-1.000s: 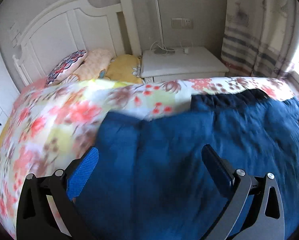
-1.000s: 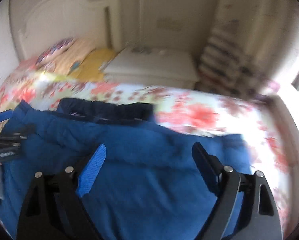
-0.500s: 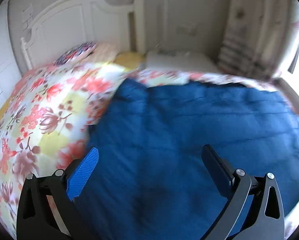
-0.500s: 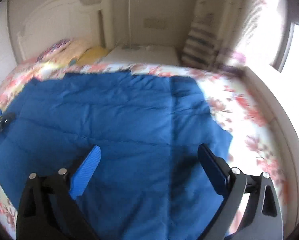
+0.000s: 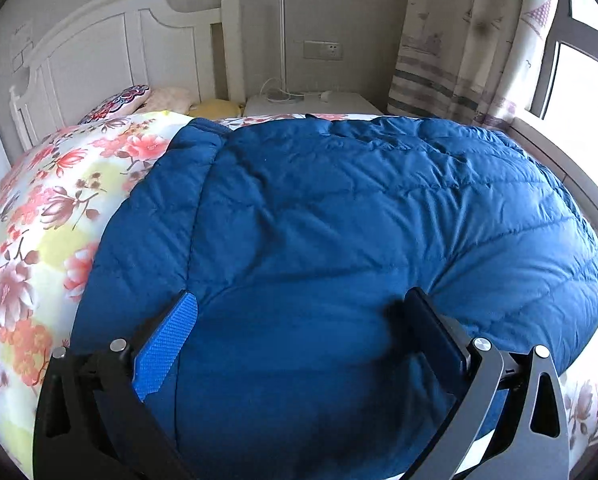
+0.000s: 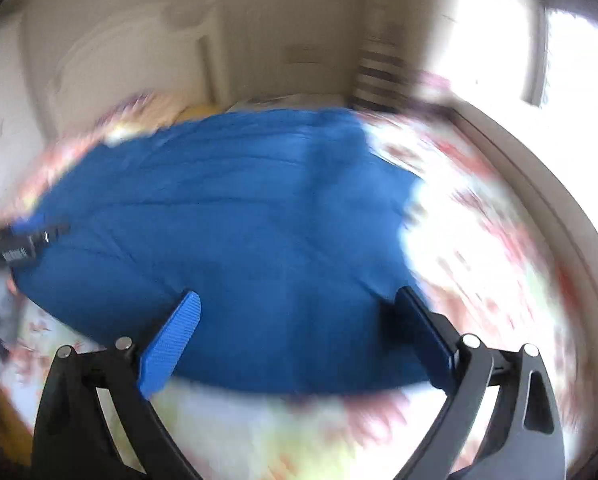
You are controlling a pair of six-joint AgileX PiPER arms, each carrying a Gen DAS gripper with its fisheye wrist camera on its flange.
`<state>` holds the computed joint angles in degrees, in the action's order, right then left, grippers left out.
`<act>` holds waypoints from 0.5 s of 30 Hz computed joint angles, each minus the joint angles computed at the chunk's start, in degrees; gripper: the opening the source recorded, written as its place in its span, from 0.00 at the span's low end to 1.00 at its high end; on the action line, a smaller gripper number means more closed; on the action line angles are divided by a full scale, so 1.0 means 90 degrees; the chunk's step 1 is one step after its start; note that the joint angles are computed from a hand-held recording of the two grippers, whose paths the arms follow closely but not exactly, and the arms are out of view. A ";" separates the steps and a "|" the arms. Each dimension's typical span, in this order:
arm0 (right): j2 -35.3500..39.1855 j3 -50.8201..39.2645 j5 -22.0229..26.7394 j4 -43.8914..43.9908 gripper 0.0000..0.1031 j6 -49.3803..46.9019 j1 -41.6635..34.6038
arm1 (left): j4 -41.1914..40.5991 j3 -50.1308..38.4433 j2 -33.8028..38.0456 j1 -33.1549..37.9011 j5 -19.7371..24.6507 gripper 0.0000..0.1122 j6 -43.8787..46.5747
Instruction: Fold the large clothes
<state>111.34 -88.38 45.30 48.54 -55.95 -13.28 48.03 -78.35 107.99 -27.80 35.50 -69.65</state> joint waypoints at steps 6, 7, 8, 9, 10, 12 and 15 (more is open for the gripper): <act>0.0336 0.0268 0.2118 0.1196 0.90 0.0022 -0.0820 | 0.0290 -0.0032 0.0100 -0.0102 0.0158 0.88 -0.0426; 0.0453 0.0219 0.2133 0.1277 0.90 0.0147 -0.0749 | 0.0228 0.0015 0.0063 -0.0065 0.0065 0.88 -0.0381; 0.0505 0.0240 0.1999 0.1315 0.90 0.0257 -0.0613 | 0.0213 0.0066 0.0030 -0.0047 0.0006 0.88 -0.0376; 0.0683 0.0034 0.1811 0.1313 0.90 0.0474 -0.0420 | 0.0178 0.0086 0.0022 -0.0014 -0.0052 0.88 -0.0335; 0.0872 -0.0189 0.1635 0.1416 0.91 0.0631 -0.0269 | 0.0134 0.0082 0.0029 0.0005 -0.0079 0.88 -0.0294; 0.1208 -0.0769 0.1309 0.1486 0.94 0.1330 0.0026 | 0.0113 0.0031 0.0069 -0.0011 -0.0027 0.88 -0.0246; 0.1664 -0.1526 0.0491 0.1502 0.97 0.2390 0.0478 | 0.0094 -0.0110 0.0164 -0.0083 0.0170 0.88 -0.0166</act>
